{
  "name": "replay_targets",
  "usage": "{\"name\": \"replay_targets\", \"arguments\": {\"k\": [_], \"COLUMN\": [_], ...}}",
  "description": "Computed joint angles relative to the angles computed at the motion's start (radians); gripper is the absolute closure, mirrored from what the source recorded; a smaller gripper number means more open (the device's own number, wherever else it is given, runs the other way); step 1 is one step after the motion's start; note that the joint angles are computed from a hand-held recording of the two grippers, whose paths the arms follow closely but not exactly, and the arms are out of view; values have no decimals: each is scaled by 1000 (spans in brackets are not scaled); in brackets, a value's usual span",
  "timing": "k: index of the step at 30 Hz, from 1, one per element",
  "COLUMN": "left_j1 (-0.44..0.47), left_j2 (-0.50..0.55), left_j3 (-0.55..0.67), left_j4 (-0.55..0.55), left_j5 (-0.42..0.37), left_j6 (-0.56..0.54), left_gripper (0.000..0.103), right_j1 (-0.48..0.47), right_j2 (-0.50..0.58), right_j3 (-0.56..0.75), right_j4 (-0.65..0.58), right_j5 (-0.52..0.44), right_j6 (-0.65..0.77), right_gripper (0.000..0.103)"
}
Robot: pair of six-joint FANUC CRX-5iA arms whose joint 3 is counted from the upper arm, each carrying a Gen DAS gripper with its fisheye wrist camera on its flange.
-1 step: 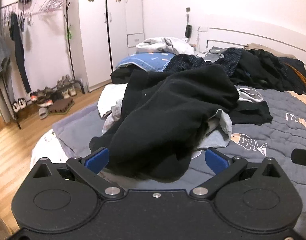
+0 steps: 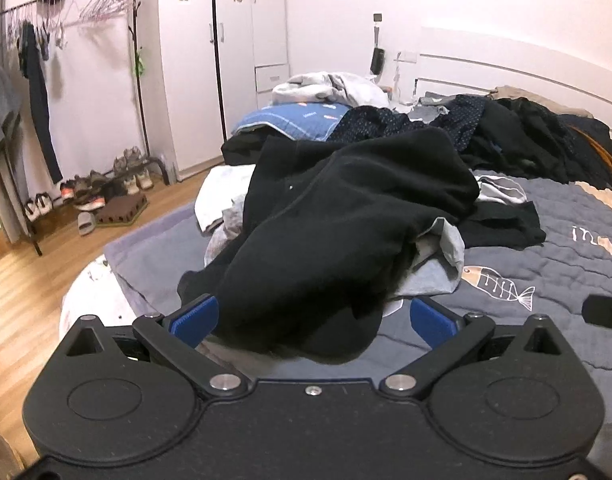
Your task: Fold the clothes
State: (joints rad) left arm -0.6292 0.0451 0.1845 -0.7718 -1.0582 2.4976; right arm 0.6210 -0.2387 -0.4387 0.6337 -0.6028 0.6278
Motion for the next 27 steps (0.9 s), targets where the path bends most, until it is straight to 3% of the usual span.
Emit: {"name": "replay_targets", "arguments": {"k": [3, 6, 11, 27], "left_j1": [10, -24, 18, -12], "left_j2": [7, 17, -2, 16], "left_j3": [6, 16, -17, 7], "left_j4": [18, -44, 16, -45], "left_j5": [2, -10, 41, -16], "left_j6": [-17, 38, 46, 83], "left_gripper": [0, 0, 0, 0], "right_j1": [4, 3, -19, -13], "right_j2": [15, 23, 2, -11], "right_j3": [10, 16, 2, -13], "right_j4": [19, 25, -31, -21], "right_j5": [-1, 11, 74, 93], "right_j6": [-4, -5, 5, 26], "right_gripper": [0, 0, 0, 0]}}
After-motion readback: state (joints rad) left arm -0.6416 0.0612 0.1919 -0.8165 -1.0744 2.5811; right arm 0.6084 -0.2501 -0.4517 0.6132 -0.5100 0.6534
